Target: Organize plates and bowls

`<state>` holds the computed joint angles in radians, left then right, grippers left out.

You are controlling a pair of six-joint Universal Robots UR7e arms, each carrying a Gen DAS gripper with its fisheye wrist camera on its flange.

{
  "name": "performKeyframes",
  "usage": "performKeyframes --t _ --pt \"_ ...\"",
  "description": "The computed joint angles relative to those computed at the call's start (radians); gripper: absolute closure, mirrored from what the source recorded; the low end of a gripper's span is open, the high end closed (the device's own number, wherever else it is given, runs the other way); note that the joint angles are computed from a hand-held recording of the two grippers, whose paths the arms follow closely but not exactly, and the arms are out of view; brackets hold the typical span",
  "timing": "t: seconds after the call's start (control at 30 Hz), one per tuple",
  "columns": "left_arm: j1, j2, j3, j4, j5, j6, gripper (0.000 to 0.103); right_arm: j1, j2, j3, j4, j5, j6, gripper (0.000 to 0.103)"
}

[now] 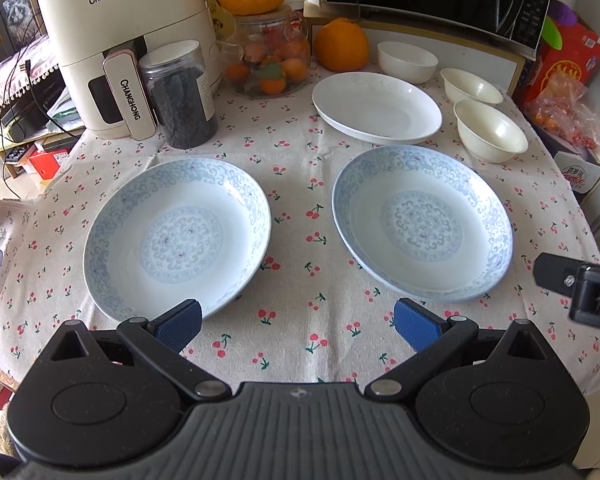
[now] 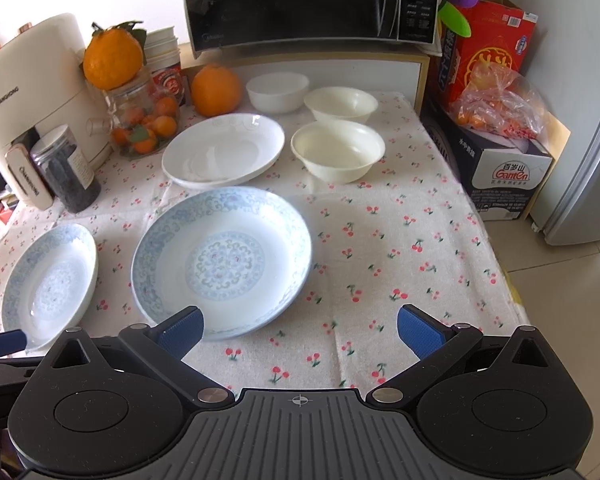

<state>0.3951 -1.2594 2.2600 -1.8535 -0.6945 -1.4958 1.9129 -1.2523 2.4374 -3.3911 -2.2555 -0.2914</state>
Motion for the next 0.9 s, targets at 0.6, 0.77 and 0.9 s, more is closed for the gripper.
performKeyframes --t 0.6,0.77,0.9 --pt "0.184 -0.033 0.018 -0.494 -0.055 0.459 0.028 -0.255 -0.114 -0.174 0.392 0.422 0.094 0.0" --pt "0.271 -0.007 0.038 -0.701 -0.129 0.587 0.052 -0.36 -0.097 -0.191 0.447 0.589 0.121 0.005" --pt "0.324 -0.001 0.037 -0.771 -0.201 0.612 0.064 -0.374 -0.057 -0.214 0.482 0.577 0.128 0.027"
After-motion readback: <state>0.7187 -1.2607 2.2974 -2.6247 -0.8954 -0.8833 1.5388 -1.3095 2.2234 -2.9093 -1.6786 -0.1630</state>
